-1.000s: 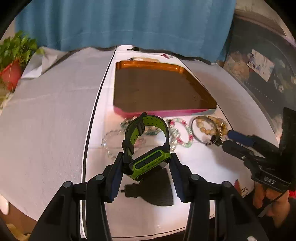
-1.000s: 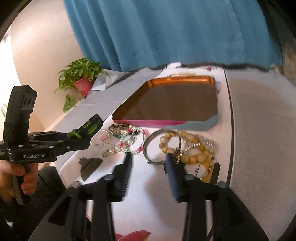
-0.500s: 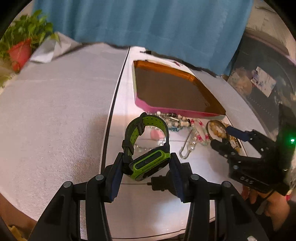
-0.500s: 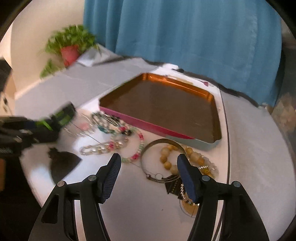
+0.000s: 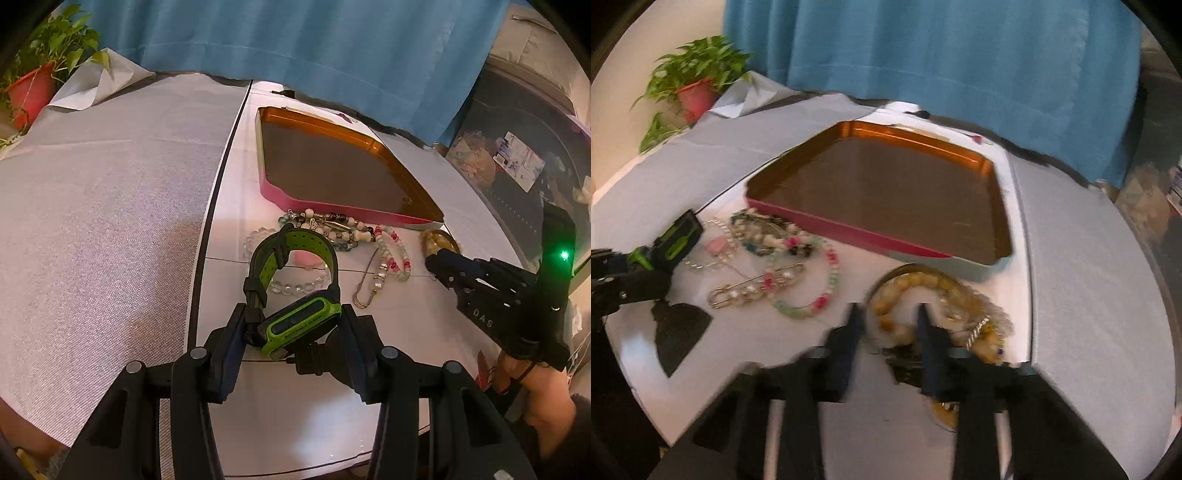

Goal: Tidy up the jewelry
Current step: 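Lift the smartwatch with the left gripper while the right gripper grasps the metal bangle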

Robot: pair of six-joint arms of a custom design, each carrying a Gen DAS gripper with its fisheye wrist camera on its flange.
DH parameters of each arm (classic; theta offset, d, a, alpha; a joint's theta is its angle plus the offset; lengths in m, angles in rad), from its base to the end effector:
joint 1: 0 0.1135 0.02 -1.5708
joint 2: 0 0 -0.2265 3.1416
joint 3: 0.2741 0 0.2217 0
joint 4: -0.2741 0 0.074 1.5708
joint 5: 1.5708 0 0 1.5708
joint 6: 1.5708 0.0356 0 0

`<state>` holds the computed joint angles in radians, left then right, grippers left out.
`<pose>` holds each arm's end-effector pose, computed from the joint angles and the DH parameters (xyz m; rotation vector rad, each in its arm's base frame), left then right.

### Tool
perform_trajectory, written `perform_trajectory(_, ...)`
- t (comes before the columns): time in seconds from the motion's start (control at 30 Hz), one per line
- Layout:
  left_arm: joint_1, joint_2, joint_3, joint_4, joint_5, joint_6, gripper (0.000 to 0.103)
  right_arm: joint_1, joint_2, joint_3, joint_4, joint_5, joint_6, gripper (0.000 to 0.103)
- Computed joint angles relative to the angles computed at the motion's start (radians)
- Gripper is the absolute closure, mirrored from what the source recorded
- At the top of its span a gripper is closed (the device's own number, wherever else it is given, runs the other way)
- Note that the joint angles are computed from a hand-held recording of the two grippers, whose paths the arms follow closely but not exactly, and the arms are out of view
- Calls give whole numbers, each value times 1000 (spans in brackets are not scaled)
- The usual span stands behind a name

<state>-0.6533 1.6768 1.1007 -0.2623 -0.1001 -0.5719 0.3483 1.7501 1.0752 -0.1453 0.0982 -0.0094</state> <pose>0.2633 -0.1970 0.1914 0.0527 2.4515 -0.4401 0.3200 0.1125 0.1698 -0.3790 2.3560 0.0429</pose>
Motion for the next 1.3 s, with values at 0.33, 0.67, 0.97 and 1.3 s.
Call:
perform_trajectory(0.33,0,-13,-12,1,4,3,59,-49,-148,-137,84,-81,-11,67)
perform_trajectory(0.67,2,4,2,7,10,19,58,-53,-110,-121,79,-93,-11,49)
perform_trajectory(0.97,-4,8,7,3,1,16,58,-78,-102,-108,95,-93,12,35)
perform_trajectory(1.3,-2,17,23,-6,7,21,58,-19,-22,-40,32,-11,-53,33)
